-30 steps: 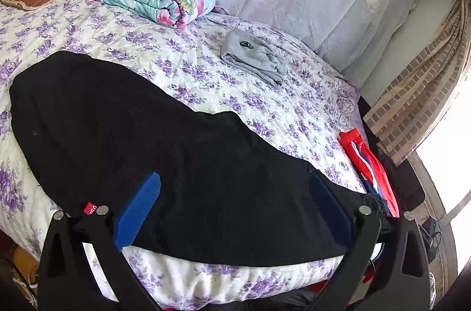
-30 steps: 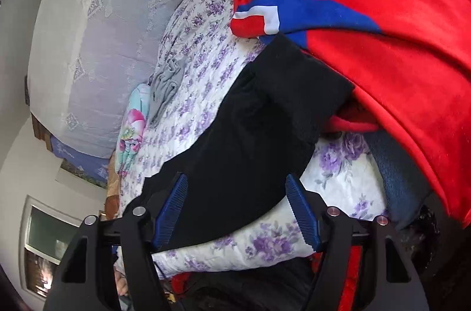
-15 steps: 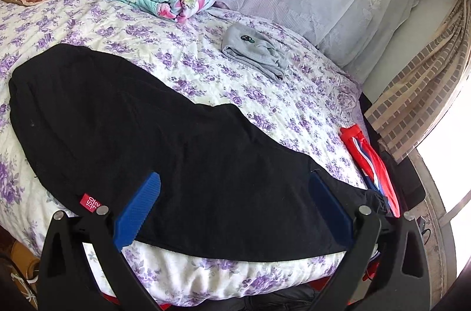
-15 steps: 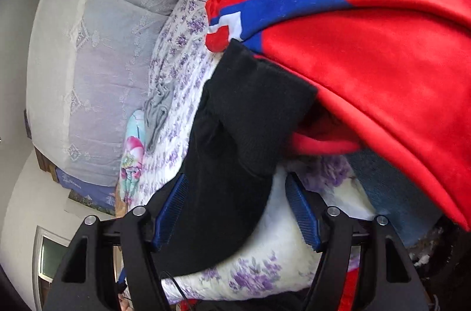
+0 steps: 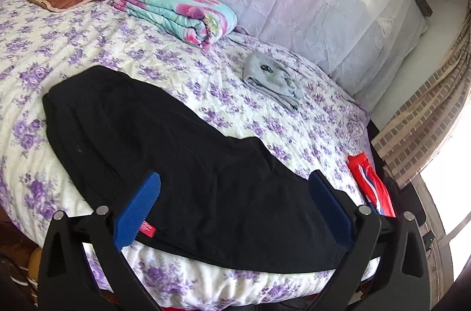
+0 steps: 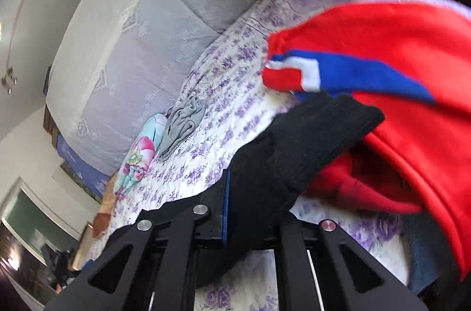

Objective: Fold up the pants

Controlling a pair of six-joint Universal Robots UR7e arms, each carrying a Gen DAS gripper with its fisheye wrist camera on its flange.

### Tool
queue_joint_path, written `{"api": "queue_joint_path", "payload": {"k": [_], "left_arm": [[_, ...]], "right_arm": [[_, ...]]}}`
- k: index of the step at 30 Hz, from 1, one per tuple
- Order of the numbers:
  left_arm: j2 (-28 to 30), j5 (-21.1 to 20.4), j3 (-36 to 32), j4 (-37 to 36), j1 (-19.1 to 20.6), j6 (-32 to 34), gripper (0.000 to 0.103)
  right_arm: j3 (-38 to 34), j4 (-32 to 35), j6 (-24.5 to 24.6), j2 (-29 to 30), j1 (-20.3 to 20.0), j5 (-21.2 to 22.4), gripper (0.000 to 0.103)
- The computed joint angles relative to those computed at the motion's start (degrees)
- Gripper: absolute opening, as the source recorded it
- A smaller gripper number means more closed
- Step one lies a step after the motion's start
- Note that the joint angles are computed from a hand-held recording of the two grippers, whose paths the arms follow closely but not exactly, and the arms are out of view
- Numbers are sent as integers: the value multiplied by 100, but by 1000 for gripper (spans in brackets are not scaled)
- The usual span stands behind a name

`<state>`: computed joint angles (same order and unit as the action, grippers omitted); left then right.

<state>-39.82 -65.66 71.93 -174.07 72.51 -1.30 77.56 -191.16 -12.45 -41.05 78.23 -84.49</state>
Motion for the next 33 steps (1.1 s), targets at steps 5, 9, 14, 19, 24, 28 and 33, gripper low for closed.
{"api": "queue_joint_path", "payload": {"k": [5, 9, 14, 19, 24, 28, 33], "left_arm": [[-226, 13, 138, -308, 95, -169, 98], [-394, 44, 304, -628, 157, -201, 98], [-552, -82, 413, -703, 280, -424, 98], [-591, -158, 439, -698, 328, -406, 98], [-532, -210, 351, -645, 397, -453, 98], [-460, -215, 245, -493, 418, -490, 98], [-443, -162, 228, -410, 393, -388, 98]], "right_arm": [[-850, 43, -1672, 588, 804, -1004, 8], [-1800, 269, -3628, 1536, 1468, -1813, 8], [-3436, 891, -6326, 3285, 1949, -3011, 9], [-2841, 73, -7382, 3394, 1906, -2897, 26], [-1370, 1551, -5307, 1806, 1847, -1685, 57], [-1774, 1321, -4232, 1877, 1936, -1600, 57], [-3690, 2443, -3647, 2941, 1921, -2379, 57]]}}
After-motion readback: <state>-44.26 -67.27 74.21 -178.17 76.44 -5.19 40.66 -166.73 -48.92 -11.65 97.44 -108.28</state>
